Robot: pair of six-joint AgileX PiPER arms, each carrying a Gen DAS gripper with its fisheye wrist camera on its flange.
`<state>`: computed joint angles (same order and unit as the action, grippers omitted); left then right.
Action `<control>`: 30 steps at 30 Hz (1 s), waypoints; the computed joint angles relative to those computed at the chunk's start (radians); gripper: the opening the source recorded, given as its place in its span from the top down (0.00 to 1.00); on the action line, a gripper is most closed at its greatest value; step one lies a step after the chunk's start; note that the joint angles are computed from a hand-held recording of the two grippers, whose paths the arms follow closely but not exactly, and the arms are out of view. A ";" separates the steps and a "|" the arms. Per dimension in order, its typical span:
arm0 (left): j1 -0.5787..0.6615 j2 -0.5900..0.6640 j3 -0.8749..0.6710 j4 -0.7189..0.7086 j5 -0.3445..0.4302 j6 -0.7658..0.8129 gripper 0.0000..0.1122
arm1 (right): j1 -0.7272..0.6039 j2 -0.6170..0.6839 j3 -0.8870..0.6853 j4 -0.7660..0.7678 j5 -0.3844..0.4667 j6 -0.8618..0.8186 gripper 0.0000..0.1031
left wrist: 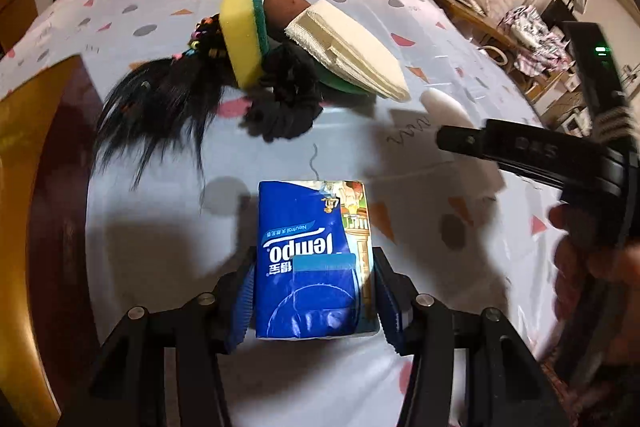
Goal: Organize soft objects
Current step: 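Place the tissue pack in the gold tray beside the scrunchie, open the left gripper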
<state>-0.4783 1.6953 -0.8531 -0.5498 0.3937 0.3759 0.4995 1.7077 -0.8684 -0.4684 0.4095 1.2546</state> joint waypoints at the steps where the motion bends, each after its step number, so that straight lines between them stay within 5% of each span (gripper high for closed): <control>1: 0.006 -0.017 0.014 -0.034 0.006 0.036 0.53 | 0.009 0.003 -0.005 -0.011 0.011 0.009 0.43; 14: 0.231 -0.277 0.114 -0.228 0.145 0.329 0.53 | 0.123 0.026 -0.055 -0.131 0.138 0.113 0.43; 30: 0.596 -0.118 -0.032 -0.199 0.197 0.395 0.53 | 0.209 0.033 -0.069 -0.158 0.114 0.184 0.43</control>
<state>0.1180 1.5776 -0.8851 -0.7489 0.5905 0.7707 0.7081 1.7405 -0.9379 -0.6269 0.5239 1.4382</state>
